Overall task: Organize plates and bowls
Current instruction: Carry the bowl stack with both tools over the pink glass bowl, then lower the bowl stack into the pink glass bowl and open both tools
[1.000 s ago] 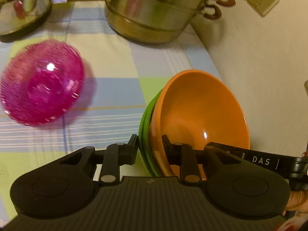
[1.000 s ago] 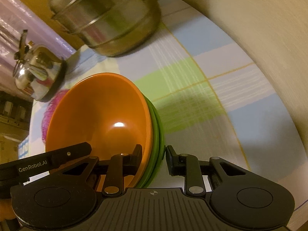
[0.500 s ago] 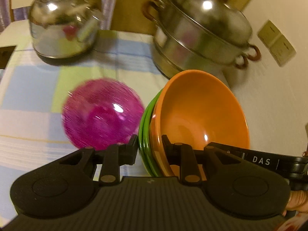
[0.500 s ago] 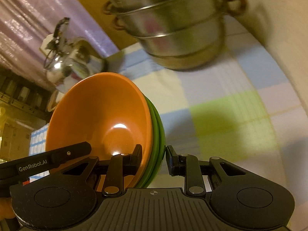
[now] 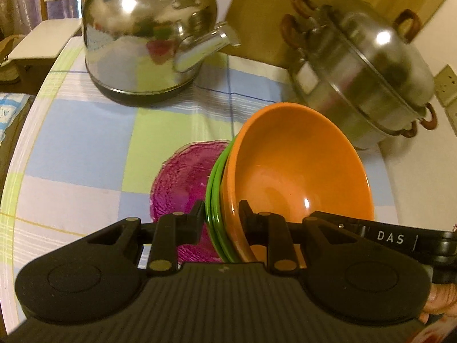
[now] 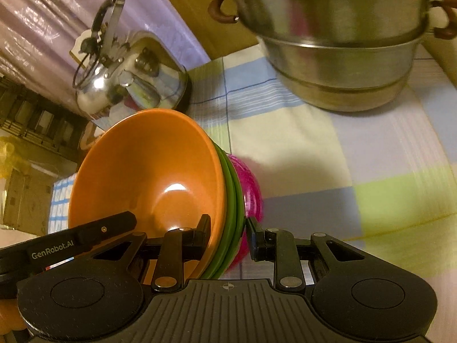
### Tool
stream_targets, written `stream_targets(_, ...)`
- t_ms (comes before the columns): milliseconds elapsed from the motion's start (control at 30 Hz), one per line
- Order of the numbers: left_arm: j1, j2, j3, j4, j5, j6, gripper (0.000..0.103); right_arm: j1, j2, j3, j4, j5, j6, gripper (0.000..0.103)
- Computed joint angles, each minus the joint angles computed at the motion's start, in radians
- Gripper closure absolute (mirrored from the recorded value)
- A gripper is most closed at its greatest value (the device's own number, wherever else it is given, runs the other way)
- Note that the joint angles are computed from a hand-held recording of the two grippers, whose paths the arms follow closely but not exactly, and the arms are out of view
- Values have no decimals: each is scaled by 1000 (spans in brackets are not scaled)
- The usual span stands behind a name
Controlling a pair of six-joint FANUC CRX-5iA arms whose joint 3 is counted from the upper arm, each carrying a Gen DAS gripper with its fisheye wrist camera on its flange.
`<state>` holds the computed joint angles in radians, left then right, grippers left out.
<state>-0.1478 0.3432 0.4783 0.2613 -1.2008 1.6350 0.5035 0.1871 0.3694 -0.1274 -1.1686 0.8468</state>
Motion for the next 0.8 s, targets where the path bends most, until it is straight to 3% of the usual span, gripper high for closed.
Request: stream_targets(800,29,64,-24,1,41,-10,81,-16,136,66,-46,10,33,76)
